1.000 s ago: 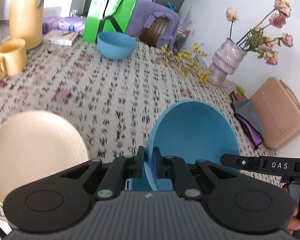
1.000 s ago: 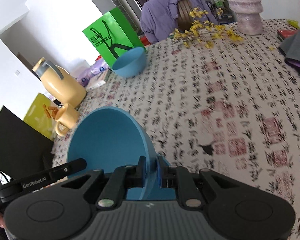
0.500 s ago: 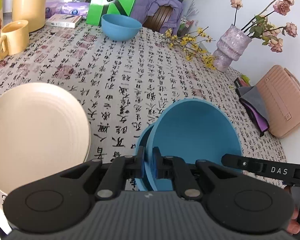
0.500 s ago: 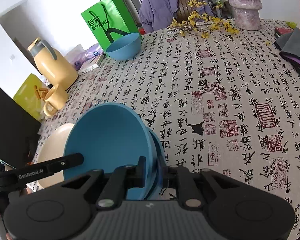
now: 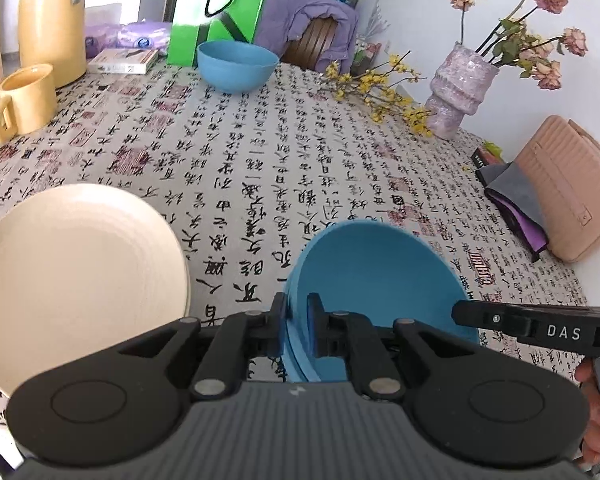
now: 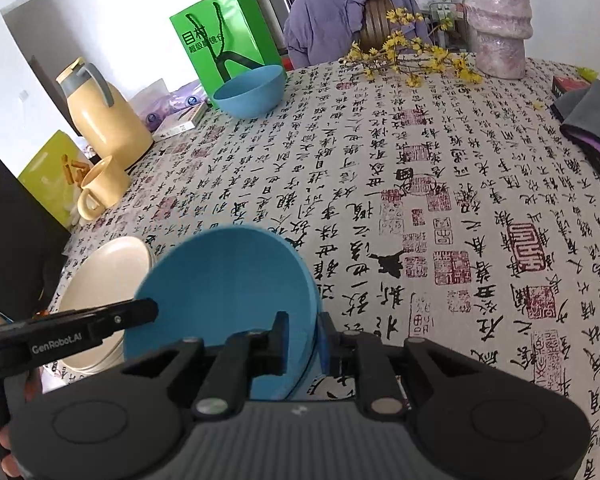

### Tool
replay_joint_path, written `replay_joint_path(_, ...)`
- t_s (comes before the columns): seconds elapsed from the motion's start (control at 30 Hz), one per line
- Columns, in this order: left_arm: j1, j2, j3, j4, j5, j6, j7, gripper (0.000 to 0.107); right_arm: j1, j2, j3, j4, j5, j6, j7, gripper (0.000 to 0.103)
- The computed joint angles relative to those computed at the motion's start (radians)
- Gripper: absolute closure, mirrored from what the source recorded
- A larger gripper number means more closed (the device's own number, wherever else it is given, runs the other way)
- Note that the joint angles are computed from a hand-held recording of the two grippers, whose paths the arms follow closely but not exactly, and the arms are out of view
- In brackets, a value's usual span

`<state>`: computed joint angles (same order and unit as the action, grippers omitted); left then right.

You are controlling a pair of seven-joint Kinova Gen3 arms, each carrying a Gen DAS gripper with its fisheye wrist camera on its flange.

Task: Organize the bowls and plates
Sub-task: 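Carry the second blue bowl with both grippers and lower it into the first bowl, then open both grippers to release the second bowl in the first, then lift both grippers away from the stacked blue bowls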

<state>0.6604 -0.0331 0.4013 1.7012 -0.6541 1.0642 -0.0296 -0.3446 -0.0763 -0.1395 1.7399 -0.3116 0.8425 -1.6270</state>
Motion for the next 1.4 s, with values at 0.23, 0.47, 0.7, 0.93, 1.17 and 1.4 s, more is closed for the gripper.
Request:
replay_joint_path(0.23,0.023,-0.002,0.028,-0.001,-0.066,0.056,0.026,0.098,-0.004,-0.025,-0.005,0.011,0.024,-0.023,0.009,0.087)
replay_joint_path(0.47,0.131,0.016,0.099,0.010,-0.258,0.236,0.118,0.090,-0.024,-0.116,0.007,0.091,0.004,-0.119,0.086,0.077)
replay_joint_path(0.7,0.309,0.058,0.133,0.076,-0.412,0.439,0.265,0.035,-0.052,-0.267,-0.048,0.281,0.027,-0.368,0.143,0.041)
replay_joint_path(0.93,0.424,0.072,0.155,0.135,-0.426,0.569,0.430,0.021,-0.015,-0.390,-0.165,0.476,0.122,-0.609,-0.030,0.024)
replay_joint_path(1.17,0.425,0.038,0.146,0.163,-0.405,0.564,0.454,0.020,-0.007,-0.405,-0.207,0.537,0.174,-0.694,-0.149,0.019)
replay_joint_path(1.4,0.373,0.011,0.145,0.184,-0.410,0.507,0.430,0.018,-0.005,-0.361,-0.226,0.523,0.223,-0.719,-0.195,0.018)
